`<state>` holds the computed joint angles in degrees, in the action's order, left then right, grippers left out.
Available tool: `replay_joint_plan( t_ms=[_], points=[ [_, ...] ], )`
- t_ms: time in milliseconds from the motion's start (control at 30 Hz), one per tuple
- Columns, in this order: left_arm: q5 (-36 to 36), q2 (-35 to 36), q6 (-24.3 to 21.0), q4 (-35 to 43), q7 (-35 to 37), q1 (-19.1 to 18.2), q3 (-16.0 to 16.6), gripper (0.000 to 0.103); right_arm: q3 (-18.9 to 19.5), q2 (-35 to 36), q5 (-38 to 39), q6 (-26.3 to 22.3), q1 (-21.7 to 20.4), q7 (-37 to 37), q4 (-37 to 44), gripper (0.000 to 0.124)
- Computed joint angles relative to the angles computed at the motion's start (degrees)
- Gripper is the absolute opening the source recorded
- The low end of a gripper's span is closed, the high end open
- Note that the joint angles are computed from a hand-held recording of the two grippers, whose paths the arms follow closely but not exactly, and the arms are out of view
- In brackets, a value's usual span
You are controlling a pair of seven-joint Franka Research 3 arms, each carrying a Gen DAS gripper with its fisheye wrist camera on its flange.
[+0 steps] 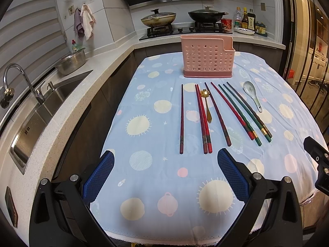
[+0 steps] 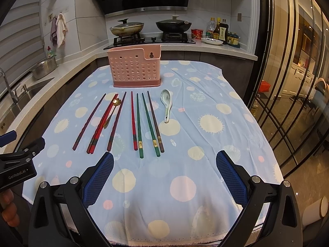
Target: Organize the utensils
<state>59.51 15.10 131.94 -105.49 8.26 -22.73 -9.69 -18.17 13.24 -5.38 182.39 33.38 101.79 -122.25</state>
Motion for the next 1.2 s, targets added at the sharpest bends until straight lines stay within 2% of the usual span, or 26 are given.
replay_joint_plan(
  t_ms=[167,400,1200],
  points=[
    [-0.09,0.52,0.11,0.27,0.23,0.00,0.11,0.096,0.09,0.26,0.27,-0.04,-0.03,-0.21,0.15,0.096],
    [-0.30,0.79,0.31,0.33,0.53,-0.07,0.24,0.096,2.20,0.56,1.65,-0.08,-2.08,-1.62,0.20,0.096],
    [-0.58,1.30,0.22,0.83,0.97,-0.37,0.46,0.096,2.85,1.38,3.75,-0.53,-2.62,-3.52,0.86,0.096]
  ],
)
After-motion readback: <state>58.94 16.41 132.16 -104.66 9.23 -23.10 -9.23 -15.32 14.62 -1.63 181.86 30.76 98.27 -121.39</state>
